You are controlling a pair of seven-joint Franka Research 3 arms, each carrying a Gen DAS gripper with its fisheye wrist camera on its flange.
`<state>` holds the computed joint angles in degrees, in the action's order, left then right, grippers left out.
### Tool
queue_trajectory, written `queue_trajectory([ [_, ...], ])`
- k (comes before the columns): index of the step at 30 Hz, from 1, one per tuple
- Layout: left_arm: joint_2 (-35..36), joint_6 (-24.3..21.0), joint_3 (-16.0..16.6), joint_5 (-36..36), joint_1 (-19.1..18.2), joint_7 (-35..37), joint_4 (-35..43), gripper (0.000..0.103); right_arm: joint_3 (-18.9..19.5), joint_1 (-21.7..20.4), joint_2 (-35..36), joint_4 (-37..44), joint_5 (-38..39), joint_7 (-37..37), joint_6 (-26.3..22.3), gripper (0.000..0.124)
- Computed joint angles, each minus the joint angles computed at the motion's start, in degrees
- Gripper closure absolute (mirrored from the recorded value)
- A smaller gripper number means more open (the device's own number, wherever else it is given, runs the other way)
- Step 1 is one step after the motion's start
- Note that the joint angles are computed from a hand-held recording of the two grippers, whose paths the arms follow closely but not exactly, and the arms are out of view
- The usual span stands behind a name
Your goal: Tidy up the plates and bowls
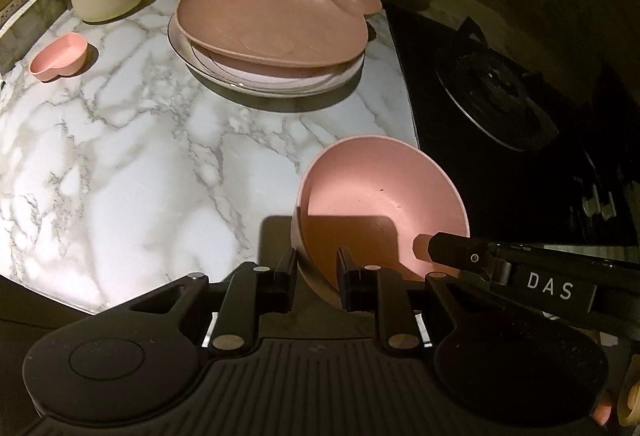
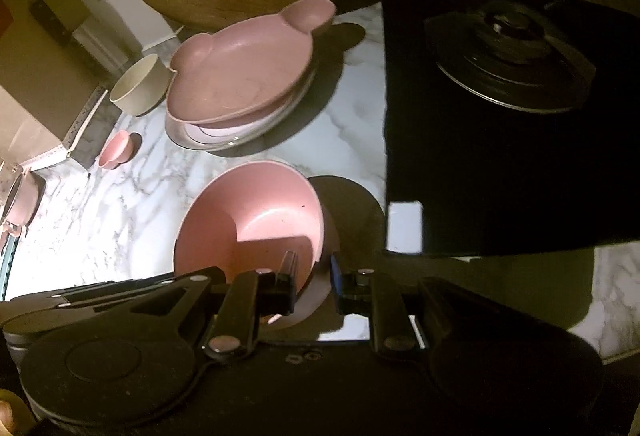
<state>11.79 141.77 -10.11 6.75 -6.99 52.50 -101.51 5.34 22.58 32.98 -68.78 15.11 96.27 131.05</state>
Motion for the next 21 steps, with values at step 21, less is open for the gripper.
queue_trajectory([
  [21,-1.3,0.0,0.1,0.6,0.1,0.6,-1.5,0.083,-0.3,0.0,-1.4,-2.1,-0.2,0.1,1.1,0.093],
])
